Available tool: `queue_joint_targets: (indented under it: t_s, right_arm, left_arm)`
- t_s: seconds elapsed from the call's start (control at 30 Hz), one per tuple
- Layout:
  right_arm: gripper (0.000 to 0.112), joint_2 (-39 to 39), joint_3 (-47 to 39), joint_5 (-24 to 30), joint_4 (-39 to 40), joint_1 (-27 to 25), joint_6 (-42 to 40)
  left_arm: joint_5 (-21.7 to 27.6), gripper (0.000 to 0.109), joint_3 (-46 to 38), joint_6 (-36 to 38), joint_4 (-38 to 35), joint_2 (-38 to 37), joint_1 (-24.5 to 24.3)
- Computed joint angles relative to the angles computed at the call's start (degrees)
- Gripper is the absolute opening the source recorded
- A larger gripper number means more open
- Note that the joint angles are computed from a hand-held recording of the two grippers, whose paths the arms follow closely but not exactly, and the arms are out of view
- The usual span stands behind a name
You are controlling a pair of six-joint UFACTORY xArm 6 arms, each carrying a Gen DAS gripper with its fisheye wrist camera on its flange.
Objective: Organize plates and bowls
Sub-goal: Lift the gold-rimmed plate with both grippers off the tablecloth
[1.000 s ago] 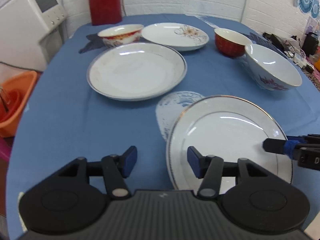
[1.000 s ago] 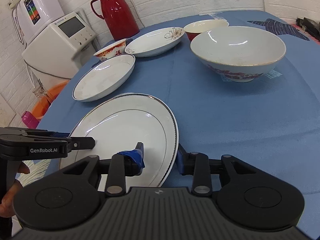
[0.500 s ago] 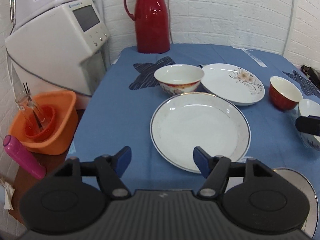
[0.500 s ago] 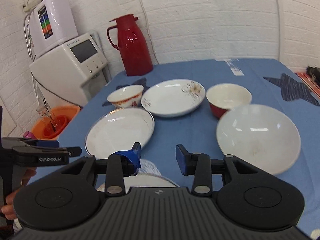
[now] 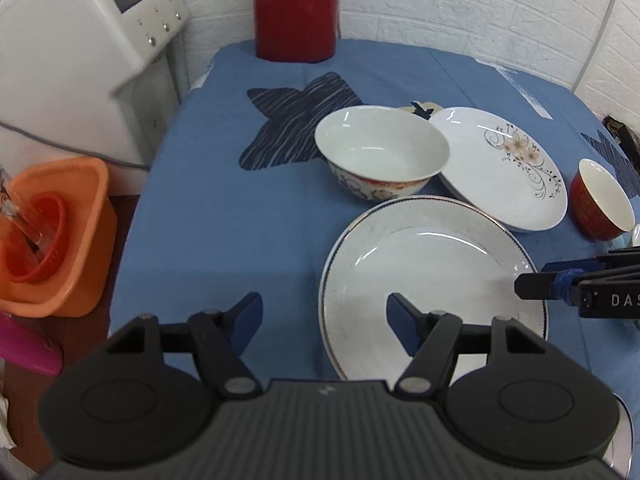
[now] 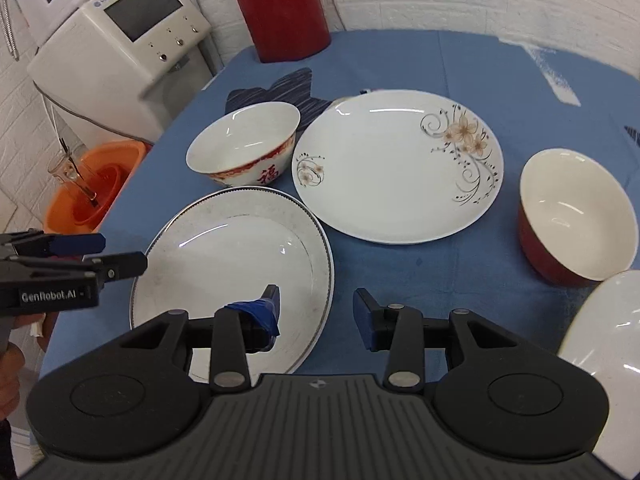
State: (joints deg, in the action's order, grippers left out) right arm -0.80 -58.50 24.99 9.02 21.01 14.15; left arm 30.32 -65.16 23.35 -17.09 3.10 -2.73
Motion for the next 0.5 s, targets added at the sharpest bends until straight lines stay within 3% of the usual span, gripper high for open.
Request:
queue_joint_targets:
  t_s: [0.1,0.4,0.5]
  right_arm:
    - [0.025,2.6,-3.3,3.1,1.1,0.0,-0.5]
    - [0.029,6.9,-6.9,4.5,2.3,0.7,-0.8]
    - [0.029,7.0,-6.7,3.9,2.9,0.6,-1.3]
  left_arm:
    - [0.2,0.069,-1.1,-1.0,0.5,1.2,0.6]
    - [7.9,0.069,-6.3,1.3,-4.7,5.6,1.3]
    - [10.8,0.059,-7.6,2.0,-7.6,6.7,1.5]
